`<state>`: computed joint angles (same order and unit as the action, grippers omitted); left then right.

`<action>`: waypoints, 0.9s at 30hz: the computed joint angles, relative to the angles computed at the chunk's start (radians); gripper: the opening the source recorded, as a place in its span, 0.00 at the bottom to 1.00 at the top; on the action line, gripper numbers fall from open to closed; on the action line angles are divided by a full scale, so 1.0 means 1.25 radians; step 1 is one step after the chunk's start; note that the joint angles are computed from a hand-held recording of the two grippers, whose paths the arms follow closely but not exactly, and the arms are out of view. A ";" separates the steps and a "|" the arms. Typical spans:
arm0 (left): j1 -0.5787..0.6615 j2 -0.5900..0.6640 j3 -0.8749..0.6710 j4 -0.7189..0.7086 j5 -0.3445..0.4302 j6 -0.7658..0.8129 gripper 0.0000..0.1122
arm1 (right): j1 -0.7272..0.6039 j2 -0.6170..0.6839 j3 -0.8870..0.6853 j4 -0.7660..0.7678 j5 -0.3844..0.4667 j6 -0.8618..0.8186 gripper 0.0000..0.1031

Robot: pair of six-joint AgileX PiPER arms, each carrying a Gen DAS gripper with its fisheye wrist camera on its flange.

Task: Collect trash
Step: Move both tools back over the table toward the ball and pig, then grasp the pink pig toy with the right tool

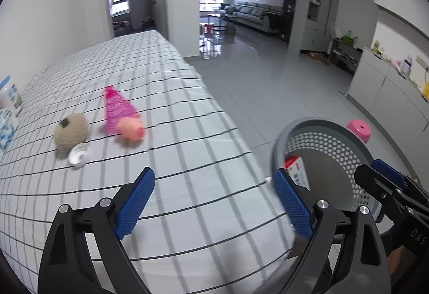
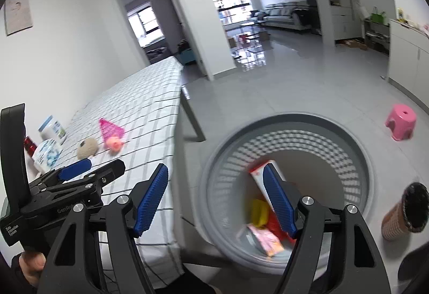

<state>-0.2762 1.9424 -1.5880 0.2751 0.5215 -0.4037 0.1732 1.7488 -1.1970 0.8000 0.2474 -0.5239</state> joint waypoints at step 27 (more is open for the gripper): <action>0.328 0.002 -0.027 -0.007 0.007 0.072 0.82 | 0.224 0.430 -0.743 -0.453 0.320 0.398 0.74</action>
